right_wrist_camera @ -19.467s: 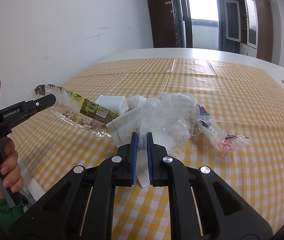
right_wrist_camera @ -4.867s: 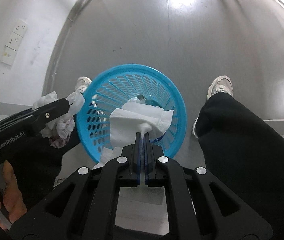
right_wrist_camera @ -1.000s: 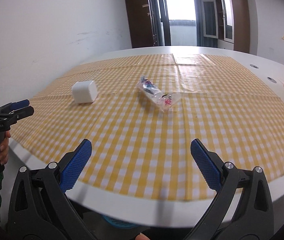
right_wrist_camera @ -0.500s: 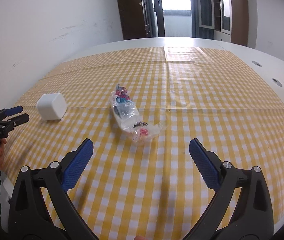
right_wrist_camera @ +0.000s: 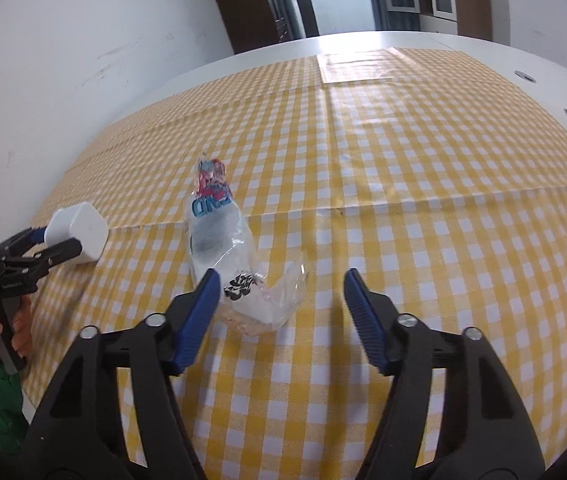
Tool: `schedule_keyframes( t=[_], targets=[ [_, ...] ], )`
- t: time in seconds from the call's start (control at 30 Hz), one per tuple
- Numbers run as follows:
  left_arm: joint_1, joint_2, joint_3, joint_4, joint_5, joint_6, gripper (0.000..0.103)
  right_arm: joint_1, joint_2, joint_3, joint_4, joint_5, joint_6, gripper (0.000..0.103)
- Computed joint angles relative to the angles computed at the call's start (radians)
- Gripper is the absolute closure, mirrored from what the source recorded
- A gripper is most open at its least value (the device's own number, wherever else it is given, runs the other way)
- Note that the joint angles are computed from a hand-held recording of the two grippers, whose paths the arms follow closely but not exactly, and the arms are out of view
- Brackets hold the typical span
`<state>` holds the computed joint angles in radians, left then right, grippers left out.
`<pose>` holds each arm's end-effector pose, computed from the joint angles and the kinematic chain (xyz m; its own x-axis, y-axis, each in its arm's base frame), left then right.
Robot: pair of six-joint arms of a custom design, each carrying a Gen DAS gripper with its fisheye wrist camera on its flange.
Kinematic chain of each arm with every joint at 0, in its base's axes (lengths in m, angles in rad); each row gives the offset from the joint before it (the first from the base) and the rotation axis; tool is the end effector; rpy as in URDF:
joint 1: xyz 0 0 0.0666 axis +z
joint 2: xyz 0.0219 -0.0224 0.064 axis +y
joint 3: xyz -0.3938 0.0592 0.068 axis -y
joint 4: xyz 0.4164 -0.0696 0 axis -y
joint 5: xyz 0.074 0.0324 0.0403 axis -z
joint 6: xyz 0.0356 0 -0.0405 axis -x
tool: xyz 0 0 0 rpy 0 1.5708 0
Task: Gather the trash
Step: 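Grasp the white cup with the left tool while the right tool grasps the clear wrapper, then carry the white cup and clear wrapper down over the wastebasket with both tools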
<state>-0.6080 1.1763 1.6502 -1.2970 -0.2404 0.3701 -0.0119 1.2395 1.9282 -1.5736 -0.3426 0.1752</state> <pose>0.3145 -0.2090 0.6306 -0.7137 0.0687 -0.6971 0.1757 0.9809 -0.0832 0.3477 0.0074 0.7064 -0.7268 -0.1555 -0.6690 -0.3333 0.9315 0.1456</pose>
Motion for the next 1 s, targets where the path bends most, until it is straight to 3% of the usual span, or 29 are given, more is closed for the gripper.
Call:
schedule_keyframes(
  t=[0.07,0.13,0.23,0.27,0.3,0.6,1.0],
  targets=[
    [-0.019,-0.001,-0.006,0.013,-0.005,-0.017,0.032,0.014,-0.004,-0.005,0.006,0.013,0.009,0.06],
    [-0.031,0.004,-0.005,0.021,0.0,-0.027,0.04,0.023,-0.001,-0.004,0.002,0.017,0.011,0.076],
    [-0.035,0.015,-0.003,0.019,0.023,-0.025,0.064,0.046,-0.011,-0.019,0.012,0.042,0.011,0.088],
    [-0.031,0.017,-0.003,0.016,0.031,-0.022,0.079,0.047,-0.012,-0.02,0.012,0.043,0.011,0.091],
    [-0.029,0.012,-0.007,0.022,0.035,-0.016,0.082,0.05,-0.019,-0.026,0.017,0.046,0.004,0.093],
    [-0.085,-0.018,-0.006,0.007,-0.052,0.048,0.083,0.059,-0.102,-0.075,0.025,0.024,-0.013,0.097],
    [-0.33,-0.132,-0.07,-0.104,-0.306,0.323,0.083,0.131,-0.31,-0.196,0.043,0.058,0.031,0.097]
  ],
)
